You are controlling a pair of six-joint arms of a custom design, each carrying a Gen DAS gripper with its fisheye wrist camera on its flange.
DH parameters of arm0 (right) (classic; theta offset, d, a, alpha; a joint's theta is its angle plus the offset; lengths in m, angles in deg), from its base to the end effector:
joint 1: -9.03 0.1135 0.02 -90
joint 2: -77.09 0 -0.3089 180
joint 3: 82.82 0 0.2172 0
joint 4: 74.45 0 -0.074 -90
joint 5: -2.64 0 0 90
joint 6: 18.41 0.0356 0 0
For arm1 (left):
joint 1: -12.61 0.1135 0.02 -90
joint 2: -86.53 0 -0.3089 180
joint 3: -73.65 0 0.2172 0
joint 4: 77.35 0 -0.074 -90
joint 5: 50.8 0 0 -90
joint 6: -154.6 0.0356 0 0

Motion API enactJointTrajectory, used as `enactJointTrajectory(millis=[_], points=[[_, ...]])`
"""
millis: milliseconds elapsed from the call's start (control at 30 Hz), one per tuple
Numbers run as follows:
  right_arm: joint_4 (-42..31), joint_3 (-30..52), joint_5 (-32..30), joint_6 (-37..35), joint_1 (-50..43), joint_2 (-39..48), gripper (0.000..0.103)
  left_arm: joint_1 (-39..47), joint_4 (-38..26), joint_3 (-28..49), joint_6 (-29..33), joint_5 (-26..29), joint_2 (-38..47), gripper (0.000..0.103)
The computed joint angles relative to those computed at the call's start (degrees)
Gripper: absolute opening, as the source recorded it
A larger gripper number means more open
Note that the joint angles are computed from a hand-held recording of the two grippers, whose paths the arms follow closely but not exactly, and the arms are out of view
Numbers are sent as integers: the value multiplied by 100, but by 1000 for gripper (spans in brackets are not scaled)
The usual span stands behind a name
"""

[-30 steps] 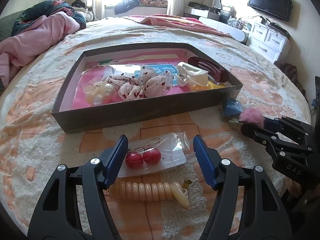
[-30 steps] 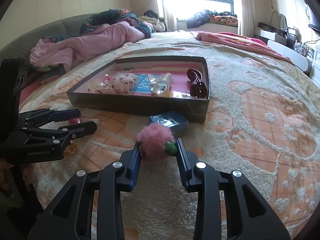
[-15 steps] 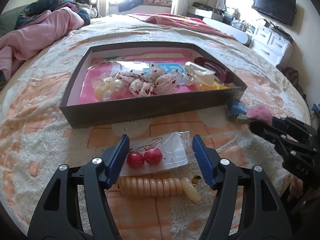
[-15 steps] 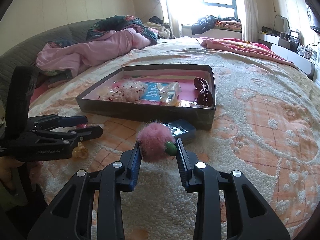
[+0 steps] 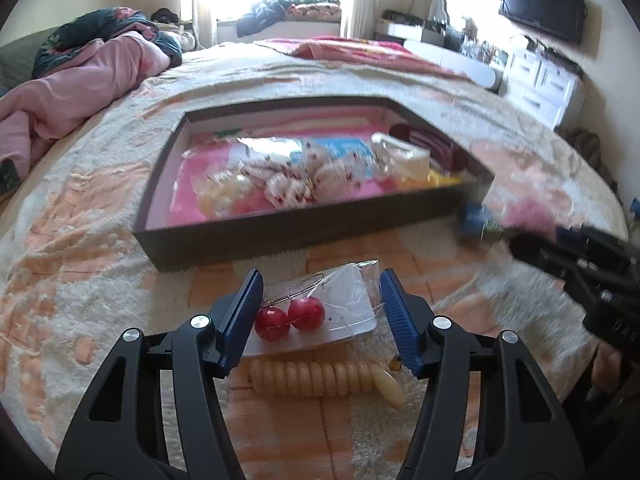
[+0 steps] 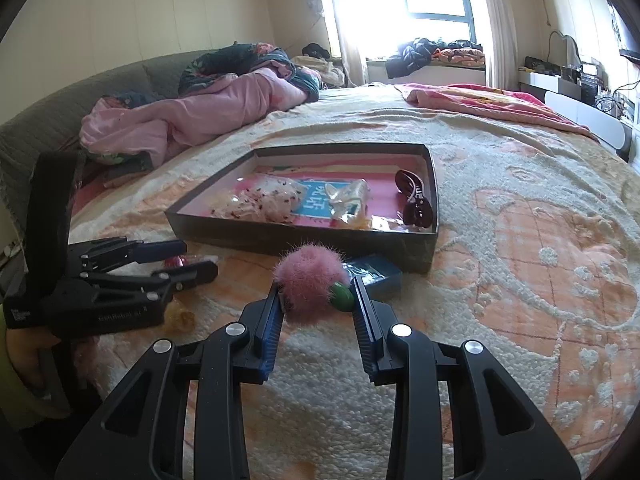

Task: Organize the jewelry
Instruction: 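Grasp the red-bead earring bag with left tool while right tool grasps pink pompom keychain, then carry both items over the box and open both tools to drop them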

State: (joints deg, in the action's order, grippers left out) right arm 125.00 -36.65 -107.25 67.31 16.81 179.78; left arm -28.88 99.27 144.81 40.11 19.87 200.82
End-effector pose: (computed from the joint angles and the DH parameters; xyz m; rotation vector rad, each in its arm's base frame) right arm 0.2891 0.0517 0.1689 -0.4213 2.1637 0.4182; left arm 0.2922 -0.2427 0.1685 0.1875 2.3237 -0.1729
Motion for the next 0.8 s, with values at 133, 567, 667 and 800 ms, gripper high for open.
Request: enactJointTrajectory(millis=[133,567,667,800], points=[[-25,-18,5,36,97,-109,31,155,217,-242,-143,99,-303,51],[-318,352,282,84,517,-160,31,615,554,-651,-260,131,-866,50],[-429,533,343,107,604,-139,31,722,582,-624,-248,154,-863,50],[-596,835,426,103,692,-66,31,862,585,-528,-178,176,-841,48]])
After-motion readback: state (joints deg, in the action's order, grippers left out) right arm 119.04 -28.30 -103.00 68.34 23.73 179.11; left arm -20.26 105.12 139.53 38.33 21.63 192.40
